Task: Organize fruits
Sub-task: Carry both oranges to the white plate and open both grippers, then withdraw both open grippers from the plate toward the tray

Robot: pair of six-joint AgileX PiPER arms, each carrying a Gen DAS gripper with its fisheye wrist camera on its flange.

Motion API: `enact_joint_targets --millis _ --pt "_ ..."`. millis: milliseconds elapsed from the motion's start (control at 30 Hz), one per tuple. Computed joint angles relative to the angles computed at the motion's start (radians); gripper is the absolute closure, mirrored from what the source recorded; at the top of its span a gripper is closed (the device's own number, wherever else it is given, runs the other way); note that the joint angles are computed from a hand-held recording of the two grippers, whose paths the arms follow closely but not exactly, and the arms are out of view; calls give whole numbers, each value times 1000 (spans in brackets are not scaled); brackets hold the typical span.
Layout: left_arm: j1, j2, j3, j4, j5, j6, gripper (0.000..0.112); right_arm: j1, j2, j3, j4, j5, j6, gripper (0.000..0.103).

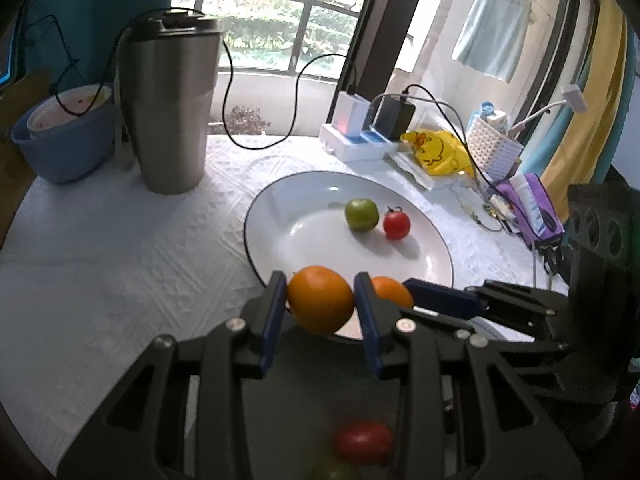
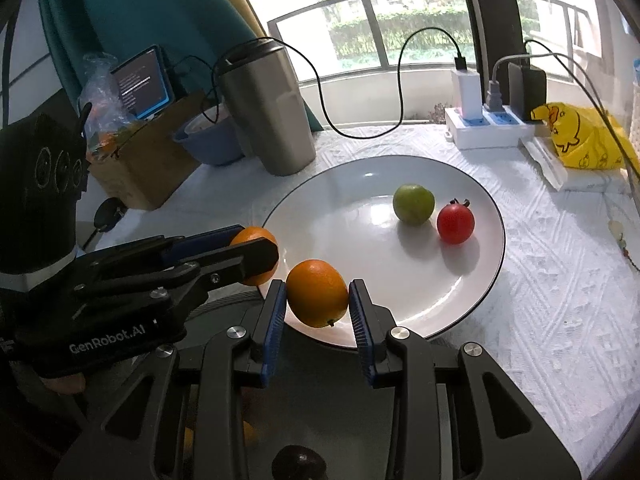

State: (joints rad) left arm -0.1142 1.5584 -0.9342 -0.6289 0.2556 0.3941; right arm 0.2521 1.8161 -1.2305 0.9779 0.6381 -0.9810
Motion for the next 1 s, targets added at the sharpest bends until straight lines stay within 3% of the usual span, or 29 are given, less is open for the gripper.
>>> enact_joint_targets --millis 167,233,367,433,1000 --pt "0 13 -11 -2 8 -2 75 -2 11 -14 -26 -10 51 66" --pt "6 22 -19 -11 19 2 75 -5 13 -18 -40 -17 80 55" --pt "5 19 -24 61 18 -77 75 -10 0 -9 -41 -26 92 54" --pt "6 2 -14 54 11 -75 69 -12 -10 -1 -41 -26 92 54" --pt "-33 -183 97 208 4 -246 68 -2 -173 127 -74 -60 114 54"
